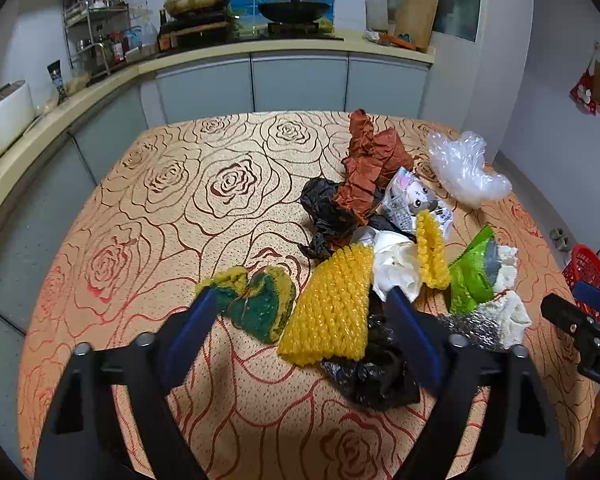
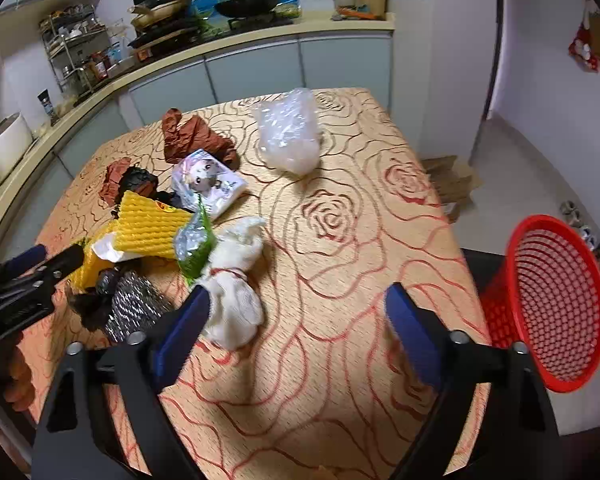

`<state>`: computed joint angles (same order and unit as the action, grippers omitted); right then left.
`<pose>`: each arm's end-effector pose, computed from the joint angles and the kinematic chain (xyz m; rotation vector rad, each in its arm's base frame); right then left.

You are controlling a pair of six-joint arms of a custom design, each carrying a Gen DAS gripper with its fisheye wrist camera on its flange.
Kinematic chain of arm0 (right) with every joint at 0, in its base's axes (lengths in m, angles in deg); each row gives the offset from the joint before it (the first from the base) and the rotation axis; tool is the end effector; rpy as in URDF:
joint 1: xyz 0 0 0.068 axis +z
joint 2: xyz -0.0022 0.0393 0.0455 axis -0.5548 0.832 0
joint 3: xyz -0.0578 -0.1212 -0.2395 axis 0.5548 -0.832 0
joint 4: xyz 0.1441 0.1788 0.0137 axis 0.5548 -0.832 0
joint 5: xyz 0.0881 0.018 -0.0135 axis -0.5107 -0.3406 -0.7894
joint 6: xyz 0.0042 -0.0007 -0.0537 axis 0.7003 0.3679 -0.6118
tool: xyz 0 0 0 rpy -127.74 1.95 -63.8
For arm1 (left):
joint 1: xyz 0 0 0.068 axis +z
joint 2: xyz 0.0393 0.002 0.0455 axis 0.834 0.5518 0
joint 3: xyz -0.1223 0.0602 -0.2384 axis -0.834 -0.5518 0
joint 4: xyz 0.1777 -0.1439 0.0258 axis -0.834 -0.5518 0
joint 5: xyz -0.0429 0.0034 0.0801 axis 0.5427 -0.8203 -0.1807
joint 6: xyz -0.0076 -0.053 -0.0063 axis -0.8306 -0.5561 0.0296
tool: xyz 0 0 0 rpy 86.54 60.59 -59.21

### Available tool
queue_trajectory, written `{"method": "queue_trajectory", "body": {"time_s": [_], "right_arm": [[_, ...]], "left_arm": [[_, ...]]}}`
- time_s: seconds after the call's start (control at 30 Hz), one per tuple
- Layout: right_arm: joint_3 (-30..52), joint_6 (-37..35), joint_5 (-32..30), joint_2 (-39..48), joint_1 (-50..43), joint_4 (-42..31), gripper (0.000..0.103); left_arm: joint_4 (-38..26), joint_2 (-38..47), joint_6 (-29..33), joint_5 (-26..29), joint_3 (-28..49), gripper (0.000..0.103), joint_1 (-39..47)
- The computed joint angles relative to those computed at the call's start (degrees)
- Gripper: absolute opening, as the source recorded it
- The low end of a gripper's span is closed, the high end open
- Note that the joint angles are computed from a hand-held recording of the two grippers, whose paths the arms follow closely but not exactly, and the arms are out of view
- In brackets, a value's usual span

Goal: Collect trash
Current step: 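Grasp the yellow foam net with the left tool while the right tool grasps the white mesh bag, then carry both items to the red basket and open both tools to drop them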

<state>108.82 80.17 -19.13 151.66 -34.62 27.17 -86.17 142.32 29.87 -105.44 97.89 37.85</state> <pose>0.2423 0.0050 0.1529 -0.1633 2.4798 0.2804 0.2016 -0.0570 0.1560 -0.1640 2.4031 0.0579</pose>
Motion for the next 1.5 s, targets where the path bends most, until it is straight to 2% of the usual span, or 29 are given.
{"method": "queue_trajectory", "body": {"time_s": [0.1, 0.2, 0.27, 0.33, 0.47, 0.63, 0.77, 0.9, 1.17, 1.5], "right_arm": [[1.0, -0.3, 0.8, 1.9, 2.4, 0.8, 0.074], [3.4, -1.3, 0.6, 5.9, 4.8, 0.1, 0.064], [3.9, -1.7, 0.5, 7.3, 5.8, 0.1, 0.061], [3.9, -1.9, 0.2, 7.7, 6.4, 0.2, 0.058], [4.5, -1.7, -0.1, 9.4, 6.9, 0.7, 0.056], [4.3, -1.6, -0.4, 11.5, 7.9, 1.6, 0.053], [3.8, -2.2, -2.1, 11.1, 7.9, 1.7, 0.034], [1.4, -2.3, -2.4, 6.6, 7.1, 2.3, 0.029], [-0.9, -5.0, -7.4, -0.9, -0.4, -1.0, 0.026], [-1.9, -6.8, -12.1, -5.8, -8.0, -4.0, 0.025]], "left_arm": [[1.8, 1.6, 1.0, 2.8, -0.2, 0.063, 1.0], [2.7, 3.0, 2.2, 3.5, 0.0, 0.053, 0.2], [2.8, 4.2, 2.6, 4.0, 0.5, 0.041, -0.4], [2.9, 5.3, 2.9, 4.5, 0.5, 0.034, -0.4], [3.8, 4.8, 3.1, 5.4, -0.5, 0.027, 0.7], [3.9, 1.9, 3.6, 5.4, -2.2, 0.021, 1.4], [2.6, -2.2, 3.2, 6.1, -3.2, 0.019, 3.2], [-0.5, -8.9, 3.0, 6.3, -4.2, 0.019, 4.6], [-7.5, -18.6, 1.0, 2.4, -3.8, 0.019, 1.7], [-9.5, -18.1, -3.4, -4.0, -1.5, 0.019, -9.3]]}}
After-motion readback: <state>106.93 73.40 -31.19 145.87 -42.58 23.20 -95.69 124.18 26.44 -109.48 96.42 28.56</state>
